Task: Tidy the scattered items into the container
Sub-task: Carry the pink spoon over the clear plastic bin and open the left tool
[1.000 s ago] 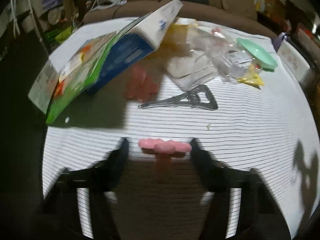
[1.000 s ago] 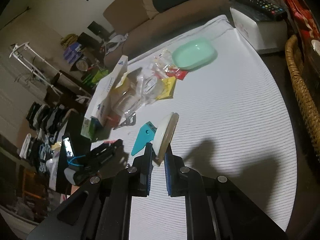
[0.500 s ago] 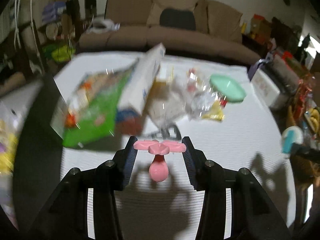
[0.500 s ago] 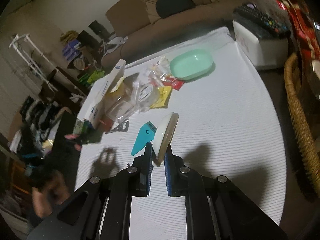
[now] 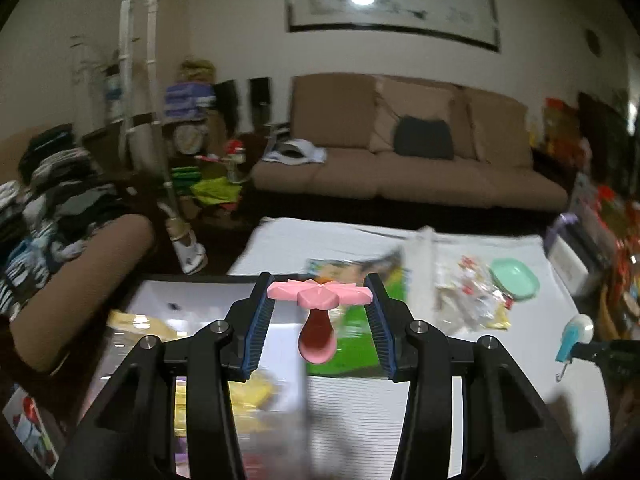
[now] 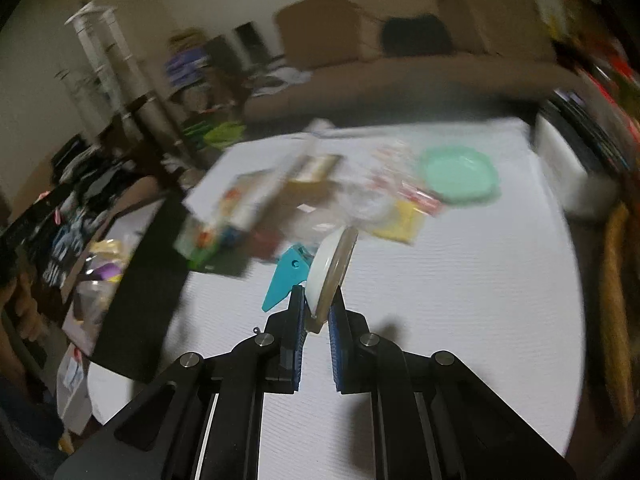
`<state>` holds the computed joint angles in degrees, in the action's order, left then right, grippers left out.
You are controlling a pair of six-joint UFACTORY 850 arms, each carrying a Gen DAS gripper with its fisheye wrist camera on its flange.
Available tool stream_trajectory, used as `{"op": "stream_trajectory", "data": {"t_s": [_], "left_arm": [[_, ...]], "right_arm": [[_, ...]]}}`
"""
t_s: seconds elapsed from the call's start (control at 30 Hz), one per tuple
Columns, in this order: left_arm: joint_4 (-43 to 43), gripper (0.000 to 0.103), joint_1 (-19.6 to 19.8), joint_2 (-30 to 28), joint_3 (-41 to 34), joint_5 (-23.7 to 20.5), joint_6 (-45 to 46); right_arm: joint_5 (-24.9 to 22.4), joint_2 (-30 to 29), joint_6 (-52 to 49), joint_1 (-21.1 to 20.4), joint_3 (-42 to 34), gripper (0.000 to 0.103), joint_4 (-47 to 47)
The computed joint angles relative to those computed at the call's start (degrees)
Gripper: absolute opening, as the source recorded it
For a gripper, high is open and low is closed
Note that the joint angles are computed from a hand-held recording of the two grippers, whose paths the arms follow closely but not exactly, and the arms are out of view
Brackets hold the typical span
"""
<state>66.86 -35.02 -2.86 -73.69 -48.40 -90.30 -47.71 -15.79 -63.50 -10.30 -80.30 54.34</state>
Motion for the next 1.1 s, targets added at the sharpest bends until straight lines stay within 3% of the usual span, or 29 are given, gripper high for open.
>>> {"op": "stream_trajectory", "data": {"t_s": [0.13,0.23,0.43,0.63,0.9,0.93,0.97,1.0,1.03,1.07,1.1], "left_arm": [[-0.31,0.042,3.69,6.31,5.28,-2.65,-1.64],[-1.91,0.042,7.62,11.48,10.16,-2.03,-3.54],[-9.24,0.042,17.41,18.17,19.28,7.69,-5.23],[-14.89,0.042,22.22,17.62,21.28,15.79,-1.03],[-19.29,0.043,22.41,15.24,20.50,15.03,2.56],[-19.69,0.043,22.16,15.04,20.32,14.35,2.59],[-20.39,0.050,21.91,14.56,19.78,12.97,2.74],[-21.09,0.074,21.62,13.68,18.80,10.30,2.54],[-20.41,0.088,21.10,12.92,17.91,7.14,1.05],[-18.82,0.103,20.44,12.51,17.42,4.69,-0.91],[-16.21,0.103,19.58,12.55,17.38,2.91,-3.48]], "right_arm": [[-0.61,-0.26,-0.41,8.80,-1.93,0.010,3.45],[0.34,-1.72,-0.25,16.07,-4.83,0.010,4.92],[1.52,-7.04,3.81,26.23,-11.96,0.010,2.24],[3.12,-11.84,10.06,31.28,-16.57,0.010,-4.20],[3.71,-12.06,12.69,32.99,-15.76,0.013,-7.40],[4.47,-11.63,12.76,33.00,-15.44,0.027,-7.88],[5.22,-11.15,12.57,32.91,-15.10,0.058,-7.98],[6.54,-10.15,11.14,32.50,-14.10,0.075,-7.04],[8.54,-8.61,8.21,31.78,-12.28,0.094,-4.67],[10.38,-7.02,4.48,30.89,-10.33,0.096,-1.48],[11.60,-5.66,0.99,29.79,-8.75,0.096,1.31]]}}
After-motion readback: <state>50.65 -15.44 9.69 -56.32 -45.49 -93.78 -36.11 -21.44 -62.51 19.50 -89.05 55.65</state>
